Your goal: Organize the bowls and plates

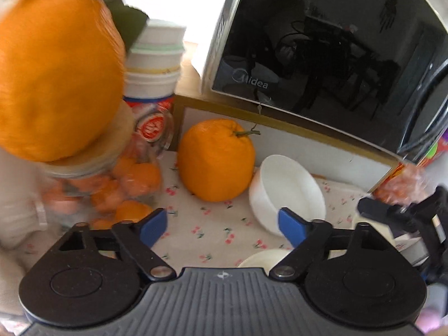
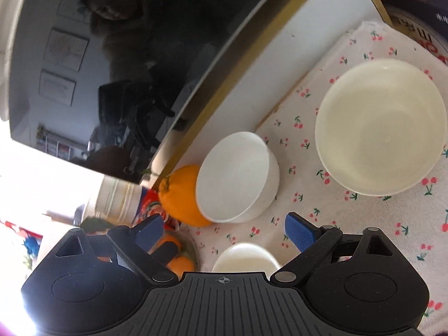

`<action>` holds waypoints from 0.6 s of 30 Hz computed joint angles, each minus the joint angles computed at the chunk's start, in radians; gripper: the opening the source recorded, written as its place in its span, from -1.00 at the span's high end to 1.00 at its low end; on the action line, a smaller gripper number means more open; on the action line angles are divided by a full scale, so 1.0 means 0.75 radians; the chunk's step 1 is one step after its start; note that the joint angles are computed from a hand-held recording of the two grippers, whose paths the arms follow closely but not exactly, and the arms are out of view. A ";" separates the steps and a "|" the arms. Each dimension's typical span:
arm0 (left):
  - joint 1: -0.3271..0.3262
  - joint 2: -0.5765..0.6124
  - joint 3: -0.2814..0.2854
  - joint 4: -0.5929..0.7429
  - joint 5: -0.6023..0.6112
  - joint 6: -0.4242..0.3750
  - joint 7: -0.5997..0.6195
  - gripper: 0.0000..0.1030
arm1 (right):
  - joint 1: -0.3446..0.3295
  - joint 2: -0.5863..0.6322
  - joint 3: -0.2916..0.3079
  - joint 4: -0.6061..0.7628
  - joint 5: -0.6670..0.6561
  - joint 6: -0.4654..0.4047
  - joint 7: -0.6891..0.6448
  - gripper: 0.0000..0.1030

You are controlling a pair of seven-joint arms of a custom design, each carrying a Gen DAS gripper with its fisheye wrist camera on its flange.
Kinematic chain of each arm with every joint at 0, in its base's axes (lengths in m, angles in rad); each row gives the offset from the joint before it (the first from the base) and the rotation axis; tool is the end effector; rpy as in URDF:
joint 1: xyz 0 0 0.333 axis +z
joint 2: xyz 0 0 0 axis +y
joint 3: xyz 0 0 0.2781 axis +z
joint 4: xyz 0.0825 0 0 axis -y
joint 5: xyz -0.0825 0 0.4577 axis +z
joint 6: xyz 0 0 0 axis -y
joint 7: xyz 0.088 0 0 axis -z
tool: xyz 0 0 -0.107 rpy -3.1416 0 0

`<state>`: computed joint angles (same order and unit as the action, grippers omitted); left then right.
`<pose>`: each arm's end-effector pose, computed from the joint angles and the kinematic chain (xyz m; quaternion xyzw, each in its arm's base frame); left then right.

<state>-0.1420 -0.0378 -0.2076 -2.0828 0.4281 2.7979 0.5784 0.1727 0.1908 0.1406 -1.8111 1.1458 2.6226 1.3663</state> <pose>0.6059 -0.2425 0.4561 -0.7402 0.5506 -0.3395 0.1835 0.6851 0.1951 0.4265 -0.5006 0.7190 0.1366 0.4623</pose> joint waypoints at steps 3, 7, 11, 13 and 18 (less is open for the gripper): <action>-0.009 0.050 0.010 0.024 -0.135 0.078 0.082 -0.29 | 0.006 0.038 0.013 0.017 0.034 0.064 0.025 -0.78; -0.032 0.105 0.026 0.050 -0.182 0.162 0.116 -0.06 | -0.004 0.104 0.040 0.061 0.096 0.090 0.047 -0.45; -0.069 0.152 0.054 0.085 -0.151 0.169 0.064 0.05 | -0.014 0.152 0.057 0.091 0.087 0.110 0.105 -0.16; -0.085 0.170 0.068 0.097 -0.139 0.176 0.044 0.09 | -0.026 0.171 0.077 0.104 0.121 0.126 0.096 -0.05; -0.112 0.213 0.098 0.126 -0.147 0.203 0.061 0.11 | -0.039 0.211 0.103 0.130 0.167 0.140 0.095 0.06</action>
<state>-0.2260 0.1219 -0.1339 -1.9879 0.3177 2.9502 0.6246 0.1435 0.3489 0.2177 -1.7136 1.2712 2.7277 1.4374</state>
